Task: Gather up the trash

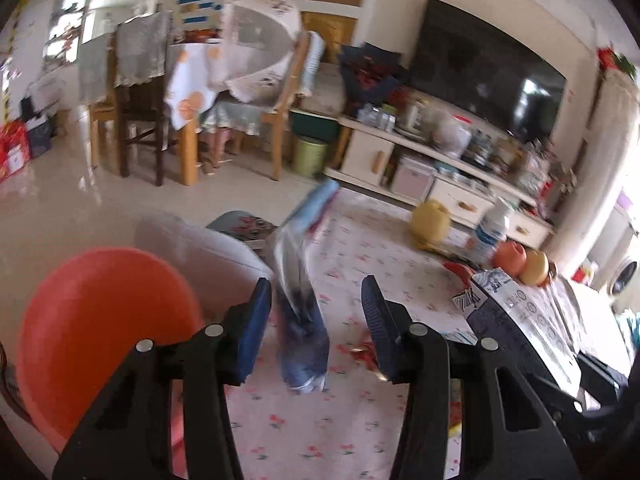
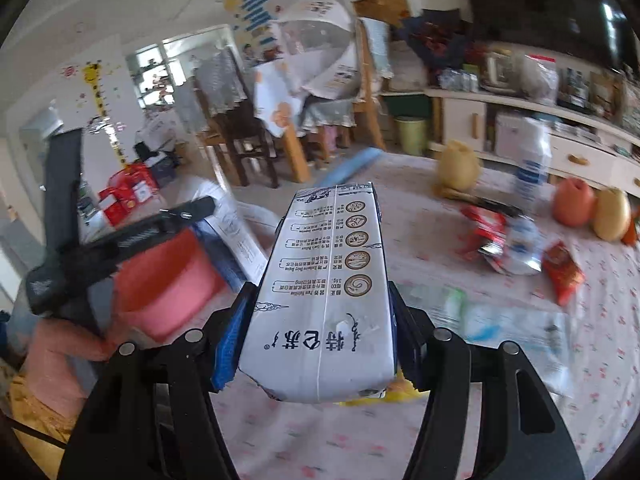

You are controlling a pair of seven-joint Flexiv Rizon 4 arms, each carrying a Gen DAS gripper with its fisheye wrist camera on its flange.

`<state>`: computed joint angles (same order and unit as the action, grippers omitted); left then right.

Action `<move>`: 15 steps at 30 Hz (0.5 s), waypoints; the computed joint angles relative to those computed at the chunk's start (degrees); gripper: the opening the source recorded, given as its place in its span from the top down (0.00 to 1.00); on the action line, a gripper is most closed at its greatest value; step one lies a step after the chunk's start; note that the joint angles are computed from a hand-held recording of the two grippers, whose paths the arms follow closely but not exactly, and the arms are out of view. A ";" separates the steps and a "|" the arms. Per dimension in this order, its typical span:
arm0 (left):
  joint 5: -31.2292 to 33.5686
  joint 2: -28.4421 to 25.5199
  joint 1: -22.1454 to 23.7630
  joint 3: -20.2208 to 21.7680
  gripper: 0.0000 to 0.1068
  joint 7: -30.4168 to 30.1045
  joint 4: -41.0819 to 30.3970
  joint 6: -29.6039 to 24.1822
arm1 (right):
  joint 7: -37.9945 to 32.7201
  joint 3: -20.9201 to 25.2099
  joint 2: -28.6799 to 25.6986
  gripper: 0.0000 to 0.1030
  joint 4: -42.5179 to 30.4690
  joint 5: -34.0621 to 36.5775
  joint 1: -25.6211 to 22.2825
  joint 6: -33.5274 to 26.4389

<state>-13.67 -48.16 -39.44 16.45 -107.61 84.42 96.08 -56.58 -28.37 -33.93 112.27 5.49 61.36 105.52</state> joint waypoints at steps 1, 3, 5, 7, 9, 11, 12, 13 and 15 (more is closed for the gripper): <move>-0.17 0.43 0.83 -0.76 0.56 -0.31 0.84 0.59 | 0.02 0.75 -0.54 0.38 -1.60 -0.64 -0.35 -0.39; -0.88 1.07 2.55 -2.11 0.57 -0.75 2.28 1.04 | 0.17 1.58 -1.59 0.38 -4.25 -2.02 -0.82 -1.42; -0.99 1.67 5.49 -5.37 0.57 -0.20 3.38 0.99 | 0.85 2.70 -2.76 0.38 -6.75 -3.53 -1.61 -2.67; -0.99 2.04 9.13 -9.45 0.57 0.56 4.34 1.06 | 1.85 2.78 -3.60 0.38 -7.81 -4.77 -1.76 -3.67; -0.71 1.99 12.61 -13.57 0.57 2.02 4.43 0.07 | 3.13 2.89 -4.39 0.38 -8.31 -5.92 -2.06 -4.71; -0.74 1.48 14.15 -15.63 0.57 2.82 3.92 -1.16 | 4.51 3.91 -4.88 0.38 -8.54 -7.03 -3.27 -5.34; -0.61 1.14 15.47 -17.46 0.57 3.62 3.48 -2.11 | 5.22 3.84 -5.08 0.38 -8.41 -7.45 -3.40 -5.40; -0.46 0.85 16.70 -19.32 0.57 4.46 3.26 -2.97 | 5.76 4.07 -5.23 0.38 -8.33 -7.90 -3.88 -5.32; -0.40 0.14 18.00 -21.36 0.57 5.91 2.20 -5.86 | 6.95 4.04 -5.44 0.38 -7.73 -8.21 -4.14 -5.00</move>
<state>-14.07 -48.02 -21.44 -4.91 -101.70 86.62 90.22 -49.63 -24.33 -39.37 104.54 -2.72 57.23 100.52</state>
